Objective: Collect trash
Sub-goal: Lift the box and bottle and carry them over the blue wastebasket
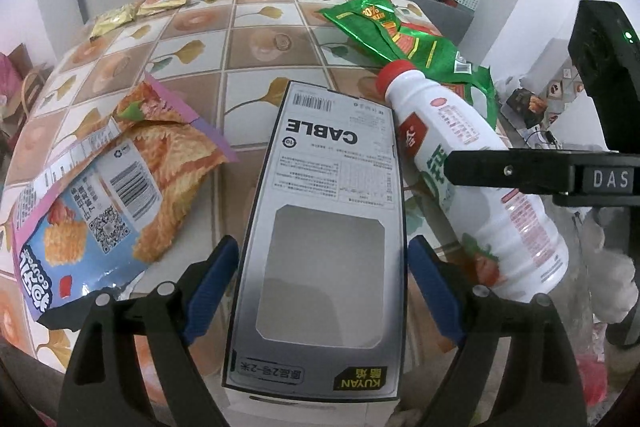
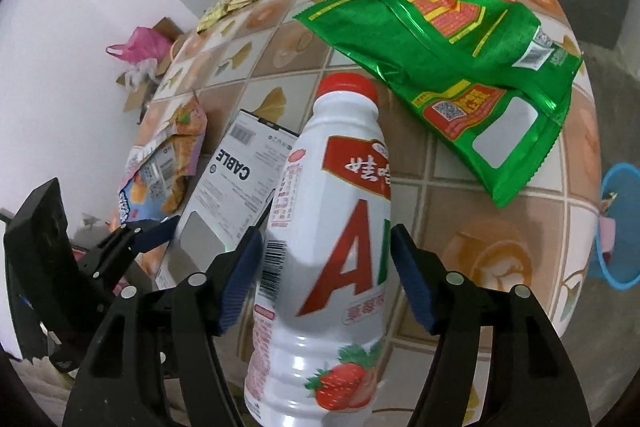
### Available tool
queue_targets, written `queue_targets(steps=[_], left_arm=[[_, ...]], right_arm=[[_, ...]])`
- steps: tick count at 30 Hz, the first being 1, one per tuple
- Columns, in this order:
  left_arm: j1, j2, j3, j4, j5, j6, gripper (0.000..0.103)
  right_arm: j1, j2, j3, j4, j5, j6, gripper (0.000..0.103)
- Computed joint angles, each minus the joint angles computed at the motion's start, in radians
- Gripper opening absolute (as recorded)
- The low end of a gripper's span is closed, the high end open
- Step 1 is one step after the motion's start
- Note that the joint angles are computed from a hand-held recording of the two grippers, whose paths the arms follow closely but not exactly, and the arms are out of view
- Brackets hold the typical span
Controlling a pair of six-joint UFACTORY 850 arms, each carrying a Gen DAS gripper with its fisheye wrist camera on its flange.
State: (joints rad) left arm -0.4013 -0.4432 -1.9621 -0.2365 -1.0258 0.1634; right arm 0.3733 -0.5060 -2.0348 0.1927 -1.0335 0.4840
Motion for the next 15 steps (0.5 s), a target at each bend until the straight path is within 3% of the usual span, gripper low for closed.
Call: queue_targets(steps=[15], left_arm=[[-0.015, -0.022, -0.031, 0.047, -0.011, -0.021, 0.085]], right_arm=[[-0.006, 0.010, 0.026, 0.026, -0.005, 0.010, 0.067]])
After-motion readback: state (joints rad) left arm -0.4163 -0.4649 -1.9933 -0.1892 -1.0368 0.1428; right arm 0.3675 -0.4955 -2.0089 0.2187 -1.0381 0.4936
